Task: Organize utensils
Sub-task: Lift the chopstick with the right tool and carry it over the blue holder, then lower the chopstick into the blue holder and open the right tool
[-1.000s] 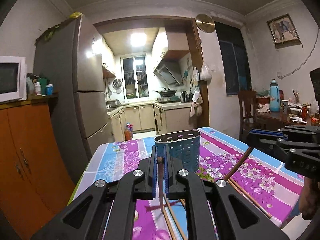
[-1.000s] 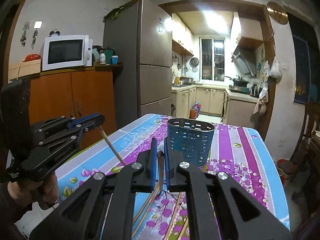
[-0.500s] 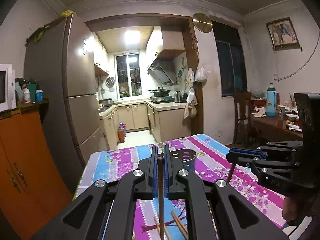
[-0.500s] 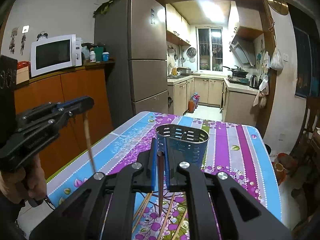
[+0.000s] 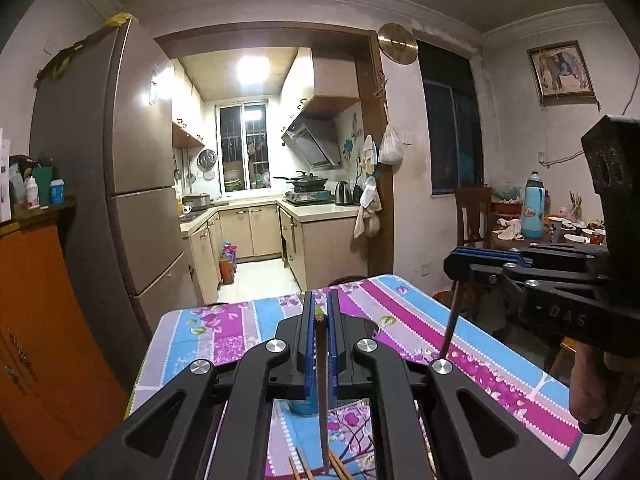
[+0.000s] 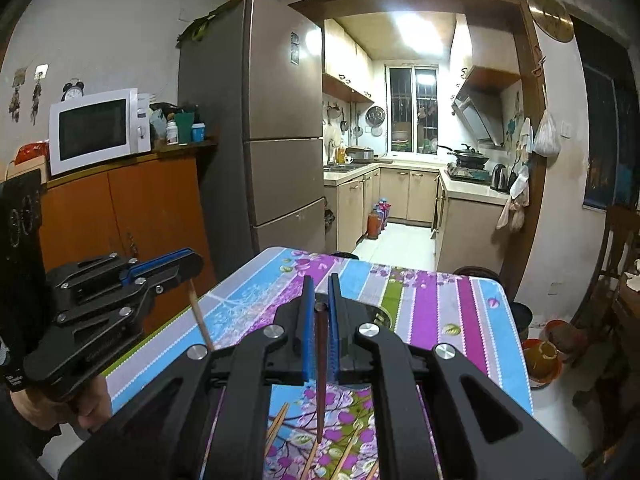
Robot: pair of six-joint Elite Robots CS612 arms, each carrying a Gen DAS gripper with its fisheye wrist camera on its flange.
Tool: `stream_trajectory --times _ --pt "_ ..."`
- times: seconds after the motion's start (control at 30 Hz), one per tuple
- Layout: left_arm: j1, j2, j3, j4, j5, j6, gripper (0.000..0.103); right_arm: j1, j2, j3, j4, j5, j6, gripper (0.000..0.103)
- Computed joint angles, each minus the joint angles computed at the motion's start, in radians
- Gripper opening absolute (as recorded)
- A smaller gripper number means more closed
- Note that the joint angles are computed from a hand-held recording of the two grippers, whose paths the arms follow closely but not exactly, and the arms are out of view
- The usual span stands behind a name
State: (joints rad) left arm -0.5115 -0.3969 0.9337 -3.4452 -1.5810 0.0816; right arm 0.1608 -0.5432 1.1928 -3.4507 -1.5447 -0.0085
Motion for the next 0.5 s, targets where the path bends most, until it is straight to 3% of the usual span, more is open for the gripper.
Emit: stream_trajectory --times 0.3,0.5 --pt "-0.002 0.032 -0.120 0.053 -0.001 0.006 0.007 -0.013 0.005 -0.075 0.061 -0.005 0.010 0.005" --pt "-0.003 0.078 -0.256 0.112 0.001 -0.002 0.007 -0.019 0.021 -0.153 0.119 -0.014 0.004 0.005"
